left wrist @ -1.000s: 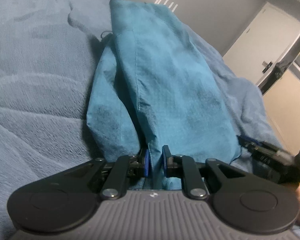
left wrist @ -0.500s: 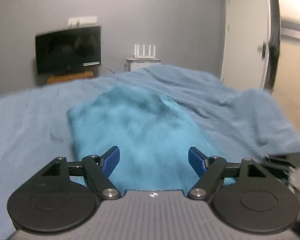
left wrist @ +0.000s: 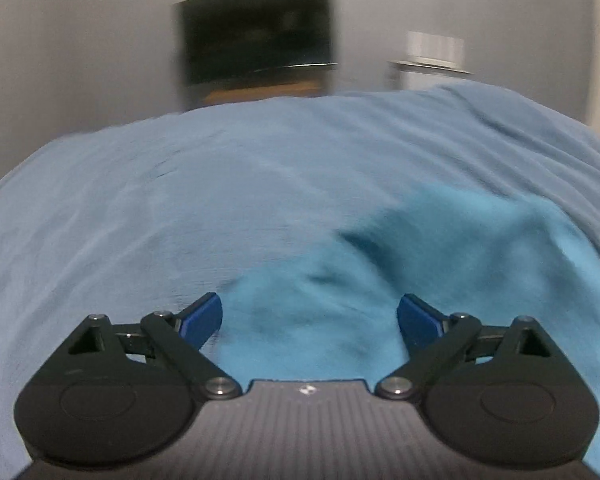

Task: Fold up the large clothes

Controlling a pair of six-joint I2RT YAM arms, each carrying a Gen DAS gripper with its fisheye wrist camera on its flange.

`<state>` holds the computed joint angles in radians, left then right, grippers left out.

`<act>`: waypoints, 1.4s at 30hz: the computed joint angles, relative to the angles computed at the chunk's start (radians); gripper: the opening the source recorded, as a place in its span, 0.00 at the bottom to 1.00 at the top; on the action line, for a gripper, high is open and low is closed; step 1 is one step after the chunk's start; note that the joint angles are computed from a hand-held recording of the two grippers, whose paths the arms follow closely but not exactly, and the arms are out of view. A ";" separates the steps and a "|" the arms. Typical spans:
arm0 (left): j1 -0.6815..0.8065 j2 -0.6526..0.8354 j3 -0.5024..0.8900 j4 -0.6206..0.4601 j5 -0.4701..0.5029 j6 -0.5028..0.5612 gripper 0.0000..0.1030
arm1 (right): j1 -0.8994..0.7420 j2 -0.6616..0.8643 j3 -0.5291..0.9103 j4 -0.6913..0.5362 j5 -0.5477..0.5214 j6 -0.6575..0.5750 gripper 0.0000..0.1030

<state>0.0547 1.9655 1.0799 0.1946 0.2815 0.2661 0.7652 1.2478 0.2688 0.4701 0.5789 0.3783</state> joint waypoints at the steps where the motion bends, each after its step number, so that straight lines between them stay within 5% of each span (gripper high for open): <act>1: -0.001 -0.001 0.007 0.008 -0.024 -0.043 0.93 | 0.002 -0.019 0.006 -0.029 0.000 0.020 0.39; 3: -0.007 -0.043 -0.035 0.073 -0.028 -0.090 0.91 | 0.017 -0.075 0.014 -0.093 0.008 0.063 0.47; 6: -0.024 -0.137 -0.136 0.151 0.166 -0.041 0.91 | 0.083 -0.117 0.042 -0.216 0.124 0.147 0.47; 9: -0.123 -0.169 -0.105 -0.031 0.235 0.054 0.91 | 0.126 -0.138 0.079 -0.361 0.194 0.266 0.47; 14: -0.280 -0.062 -0.021 -0.039 -0.031 0.076 0.99 | 0.137 -0.198 0.075 -0.504 0.207 0.407 0.50; 19: -0.240 -0.066 0.028 -0.035 -0.181 -0.108 0.99 | 0.134 -0.197 0.010 -0.420 0.214 0.388 0.61; 25: 0.057 -0.423 -0.323 0.014 0.089 -0.030 0.99 | 0.086 -0.255 -0.025 -0.432 0.162 0.445 0.79; 29: 0.432 -0.688 -0.513 -0.262 0.397 0.259 0.99 | 0.133 -0.304 -0.036 -0.520 0.198 0.549 0.83; 33: 0.918 -0.676 -0.486 -0.775 0.612 0.871 0.99 | 0.302 -0.359 0.000 -0.757 0.308 0.740 0.94; 37: 1.277 -0.487 -0.433 -1.081 0.606 1.416 1.00 | 0.547 -0.240 0.122 -1.092 0.411 1.107 0.99; 39: 1.342 -0.478 -0.451 -1.101 0.611 1.509 0.99 | 0.671 -0.111 0.211 -1.270 0.439 1.326 1.00; 42: 1.375 -0.487 -0.461 -1.188 0.639 1.650 1.00 | 0.777 0.050 0.310 -1.394 0.414 1.499 1.00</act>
<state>1.4294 1.4789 0.6189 -0.9936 0.9202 1.9161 1.5422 1.2980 0.5787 -0.9238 0.9926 1.8772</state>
